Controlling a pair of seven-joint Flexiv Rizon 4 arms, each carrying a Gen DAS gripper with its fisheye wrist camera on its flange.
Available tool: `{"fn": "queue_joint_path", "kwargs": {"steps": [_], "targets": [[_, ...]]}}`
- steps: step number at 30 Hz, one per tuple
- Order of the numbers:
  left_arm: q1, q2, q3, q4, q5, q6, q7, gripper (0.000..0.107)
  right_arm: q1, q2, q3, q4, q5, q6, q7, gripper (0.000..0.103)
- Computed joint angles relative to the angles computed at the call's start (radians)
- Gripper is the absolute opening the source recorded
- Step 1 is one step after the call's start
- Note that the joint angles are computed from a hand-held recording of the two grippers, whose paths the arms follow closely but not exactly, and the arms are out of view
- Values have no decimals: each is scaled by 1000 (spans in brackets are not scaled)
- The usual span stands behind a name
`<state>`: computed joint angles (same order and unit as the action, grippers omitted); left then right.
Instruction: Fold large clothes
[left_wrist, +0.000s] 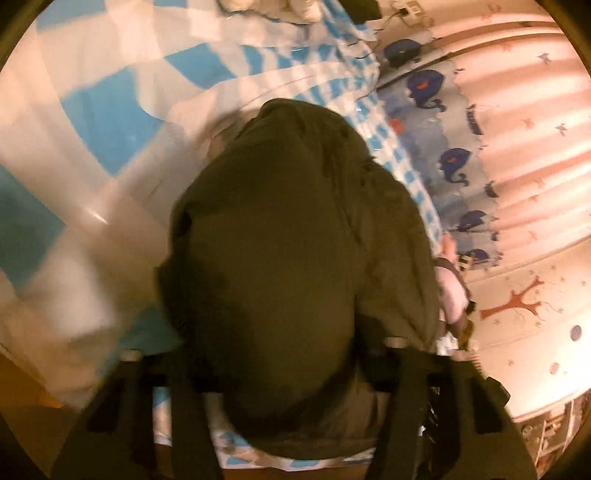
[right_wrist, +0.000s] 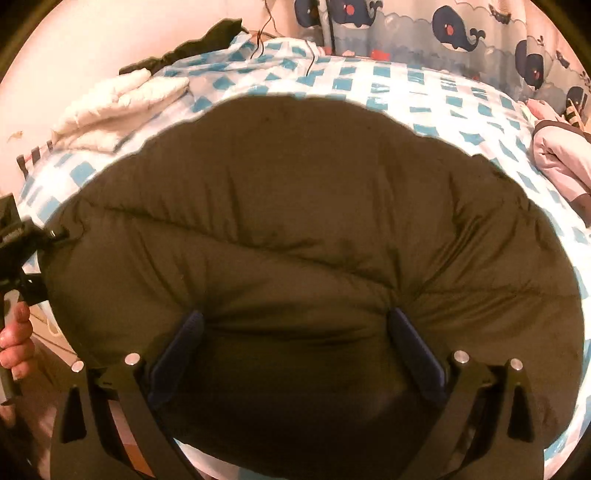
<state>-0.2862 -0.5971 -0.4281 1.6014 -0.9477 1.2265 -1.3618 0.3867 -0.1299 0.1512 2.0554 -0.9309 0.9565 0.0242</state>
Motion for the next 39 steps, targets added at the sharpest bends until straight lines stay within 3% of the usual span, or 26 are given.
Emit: {"fn": "queue_joint_path", "kwargs": {"steps": [2, 4, 6, 9, 13, 17, 20, 22, 24, 26, 28, 31, 35, 39], "targets": [[8, 6, -4, 4, -16, -9, -6, 32, 6, 6, -3, 2, -49, -24, 27, 96], [-20, 12, 49, -4, 47, -30, -71, 33, 4, -16, 4, -9, 2, -22, -20, 96], [-76, 23, 139, -21, 175, -46, -205, 39, 3, -34, 2, -12, 41, -9, -46, 96], [-152, 38, 257, -71, 401, -71, -357, 40, 1, -37, -8, -6, 50, 16, -57, 96], [-205, 47, 332, -139, 611, -103, -453, 42, -17, -24, -25, 32, 23, 96, -21, 96], [-222, 38, 344, -193, 750, -140, -493, 66, -22, -19, -24, 40, 19, 114, -11, 96], [-154, 18, 270, -160, 673, -145, -495, 69, -16, -5, -25, 43, -26, 95, 31, 96], [-64, 4, 160, -105, 536, -115, -418, 67, -15, -15, -16, 34, -9, 80, 5, 96], [-5, 4, 72, -62, 426, -67, -324, 43, -4, -36, -9, 10, 27, 36, -42, 96], [23, 18, 19, -29, 349, -9, -236, 29, 7, -48, -10, -3, 39, 8, -52, 97], [20, 39, 2, -17, 324, 43, -159, 24, 18, -63, -14, -16, 41, -11, -51, 97], [-78, 58, 138, -70, 439, -10, -227, 24, 21, -65, -19, -9, 37, -4, -49, 97], [-159, 51, 300, -198, 623, -255, -419, 45, 8, -53, -23, 16, 31, 51, -55, 97], [-259, 63, 425, -286, 914, -328, -571, 49, 3, -47, -19, 21, 53, 68, -79, 97]]}}
